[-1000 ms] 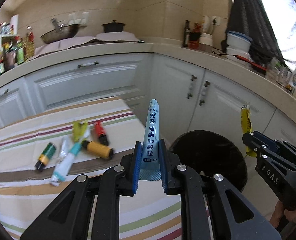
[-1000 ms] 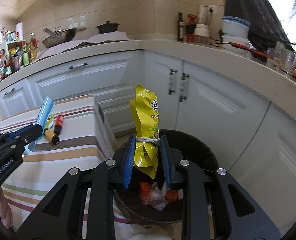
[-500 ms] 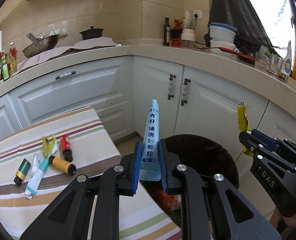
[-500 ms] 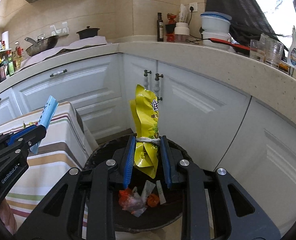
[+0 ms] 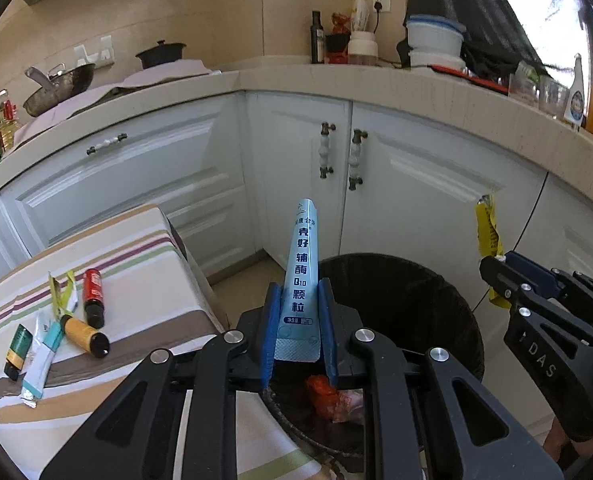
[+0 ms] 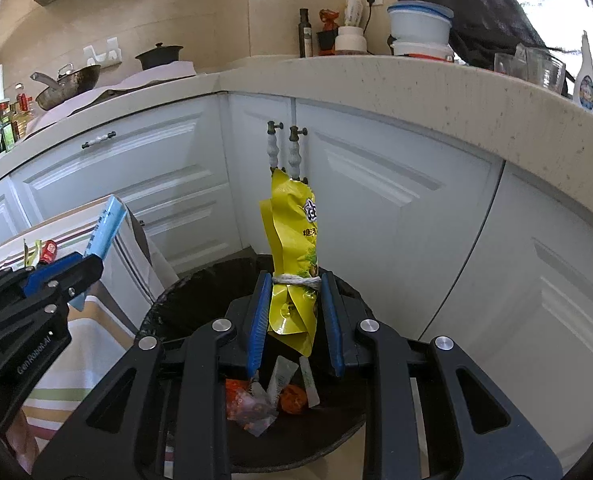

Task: Collect trash
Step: 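Carry the yellow bag and blue tube over the bin and open both tools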

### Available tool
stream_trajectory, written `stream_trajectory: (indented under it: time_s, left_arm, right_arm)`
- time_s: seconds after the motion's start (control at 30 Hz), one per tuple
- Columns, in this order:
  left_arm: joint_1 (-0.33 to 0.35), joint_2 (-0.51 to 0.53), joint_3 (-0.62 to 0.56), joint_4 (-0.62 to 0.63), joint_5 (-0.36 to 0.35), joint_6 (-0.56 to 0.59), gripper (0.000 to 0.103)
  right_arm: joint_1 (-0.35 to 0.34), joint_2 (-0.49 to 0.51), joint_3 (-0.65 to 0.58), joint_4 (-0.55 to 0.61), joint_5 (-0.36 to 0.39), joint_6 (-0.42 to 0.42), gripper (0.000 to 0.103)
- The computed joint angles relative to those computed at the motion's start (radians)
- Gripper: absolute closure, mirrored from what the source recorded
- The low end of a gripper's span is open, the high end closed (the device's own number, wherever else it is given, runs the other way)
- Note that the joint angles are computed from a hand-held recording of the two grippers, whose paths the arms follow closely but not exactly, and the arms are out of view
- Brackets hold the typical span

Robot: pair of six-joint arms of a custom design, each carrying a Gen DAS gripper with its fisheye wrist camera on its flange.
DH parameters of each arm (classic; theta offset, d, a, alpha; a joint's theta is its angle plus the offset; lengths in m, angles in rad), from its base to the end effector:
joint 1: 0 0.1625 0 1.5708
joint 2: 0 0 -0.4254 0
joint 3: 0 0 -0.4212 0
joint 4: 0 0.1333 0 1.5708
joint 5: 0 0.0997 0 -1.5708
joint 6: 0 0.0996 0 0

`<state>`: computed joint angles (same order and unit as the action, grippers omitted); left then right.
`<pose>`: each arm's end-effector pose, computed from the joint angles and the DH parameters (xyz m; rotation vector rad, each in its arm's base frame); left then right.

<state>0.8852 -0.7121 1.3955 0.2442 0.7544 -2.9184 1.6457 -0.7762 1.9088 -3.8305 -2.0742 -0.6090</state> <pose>-0.2267 -0.6023 0.0601 0.7152 2.2230 -0.9786 0.1302 -0.5958 0.1317 0.3884 -2.1241 1.1545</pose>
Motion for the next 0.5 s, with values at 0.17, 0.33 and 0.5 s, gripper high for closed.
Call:
stream_trajectory:
  time_s: [0.17, 0.33, 0.5]
  left_arm:
    - [0.004, 0.024, -0.024, 0.006, -0.003, 0.007, 0.081]
    - [0.009, 0.035, -0.040, 0.016, -0.004, -0.003, 0.063]
    - [0.010, 0.034, -0.038, 0.013, -0.006, -0.008, 0.053]
  right_arm:
    - [-0.012, 0.007, -0.015, 0.020, 0.003, 0.009, 0.078]
    - [-0.021, 0.011, -0.026, 0.035, 0.006, 0.018, 0.063]
    - [-0.024, 0.012, -0.027, 0.016, 0.004, 0.020, 0.059]
